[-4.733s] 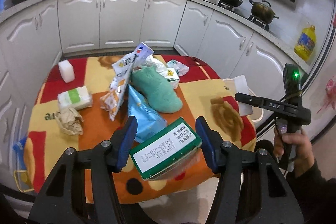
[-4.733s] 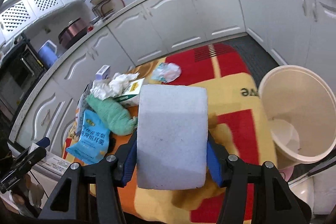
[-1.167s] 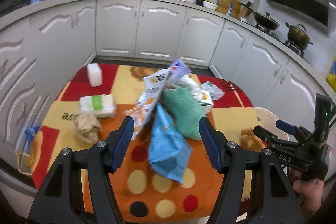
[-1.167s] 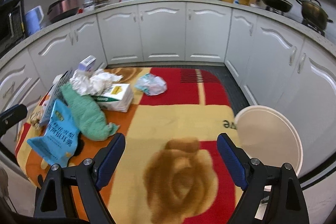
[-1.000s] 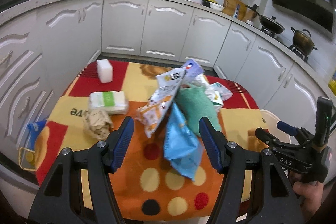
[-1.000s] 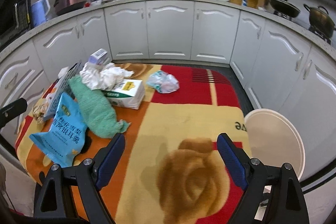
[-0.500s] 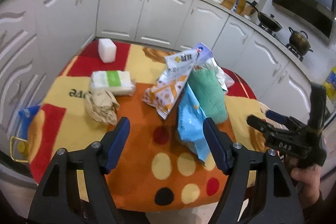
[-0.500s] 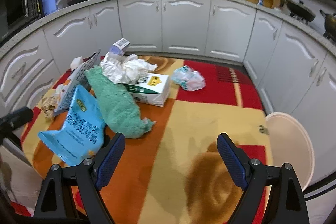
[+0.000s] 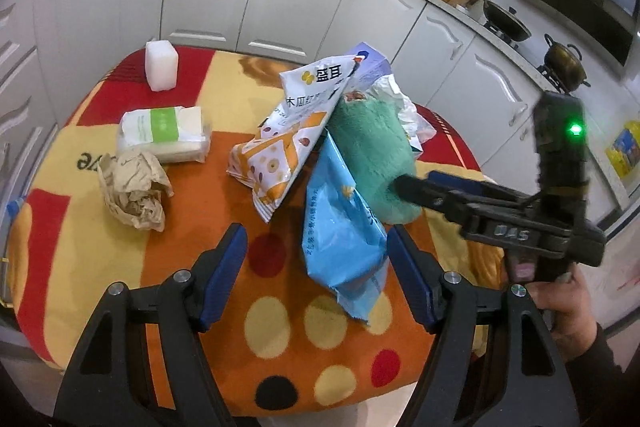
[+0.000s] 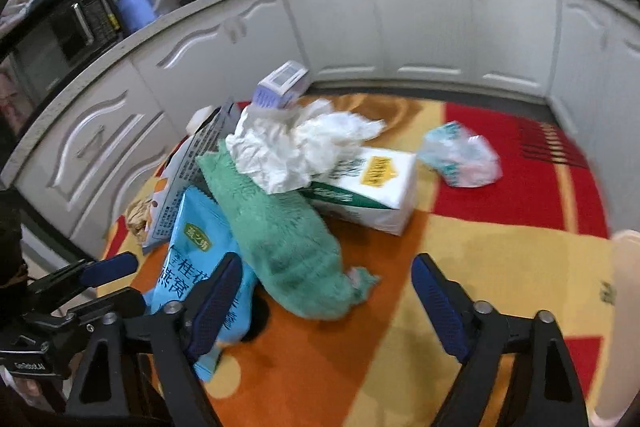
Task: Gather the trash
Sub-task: 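Grasp the green towel with the right tool while the left tool grasps the blue snack bag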
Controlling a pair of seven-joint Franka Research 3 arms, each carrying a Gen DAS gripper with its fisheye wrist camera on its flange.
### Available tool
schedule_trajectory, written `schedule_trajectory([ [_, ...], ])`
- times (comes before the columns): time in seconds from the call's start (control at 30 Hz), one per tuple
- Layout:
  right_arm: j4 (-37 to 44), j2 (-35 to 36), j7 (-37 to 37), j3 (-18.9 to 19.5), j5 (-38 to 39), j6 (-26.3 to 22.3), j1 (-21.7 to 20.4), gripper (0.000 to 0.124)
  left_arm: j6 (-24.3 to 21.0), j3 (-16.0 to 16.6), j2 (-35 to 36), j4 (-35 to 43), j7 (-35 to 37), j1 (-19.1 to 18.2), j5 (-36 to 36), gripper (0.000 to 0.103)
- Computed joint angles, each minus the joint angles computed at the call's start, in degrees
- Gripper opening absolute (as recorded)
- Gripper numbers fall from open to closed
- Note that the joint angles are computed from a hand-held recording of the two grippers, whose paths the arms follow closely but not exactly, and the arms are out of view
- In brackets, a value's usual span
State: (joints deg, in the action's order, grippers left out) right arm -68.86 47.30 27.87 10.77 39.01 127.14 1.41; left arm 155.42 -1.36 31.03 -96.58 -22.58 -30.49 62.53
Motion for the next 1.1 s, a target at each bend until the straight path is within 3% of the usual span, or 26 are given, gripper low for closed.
schedule_trajectory([
  [0.07, 3.9, 2.8, 1.1, -0.1, -1.4, -3.0, 0.8, 0.068, 0.3, -0.1, 0.2, 0.1, 0.3, 0.3, -0.5, 0.072],
  [0.13, 6.4, 4.9, 1.5, 0.4, -1.7, -5.2, 0.9, 0.044, 0.7, -0.3, 0.7, 0.9, 1.1, 0.8, -1.6, 0.072],
  [0.23, 6.6, 5.0, 1.1, 1.5, 0.2, -7.5, -0.9, 0.040, 0.8, -0.2, 2.0, 2.5, 2.5, 0.9, -2.9, 0.073],
  [0.5, -3.2, -2.0, -1.4, -1.0, 3.3, -6.5, -5.1, 0.040, 1.1, -0.9, 8.8, 9.5, 11.5, 1.6, -12.9, 0.073],
  [0.53, -4.0, -2.5, -1.9, -1.3, 3.4, -6.1, -5.5, 0.040, 1.3, -0.5, 9.2, 9.8, 11.9, 1.3, -13.8, 0.070],
  [0.57, -5.3, -3.2, -2.2, -1.6, 3.7, -5.8, -5.9, 0.040, 1.8, -0.2, 9.3, 9.6, 12.2, 1.1, -14.5, 0.057],
  [0.63, -6.6, -4.0, -2.5, -1.8, 4.4, -6.2, -6.7, 0.040, 1.8, -0.4, 9.4, 9.5, 14.2, 0.9, -16.6, 0.052],
  [0.93, -9.9, -6.6, -5.5, -1.9, 8.9, -13.4, -9.7, 0.040, 4.0, 3.9, 3.1, 2.9, 8.8, -4.1, -11.0, 0.046],
  [1.1, -11.3, -8.1, -6.1, -2.4, 11.8, -13.0, -10.2, 0.040, 1.4, 3.0, 1.5, 4.0, 6.9, -4.6, -6.0, 0.046],
])
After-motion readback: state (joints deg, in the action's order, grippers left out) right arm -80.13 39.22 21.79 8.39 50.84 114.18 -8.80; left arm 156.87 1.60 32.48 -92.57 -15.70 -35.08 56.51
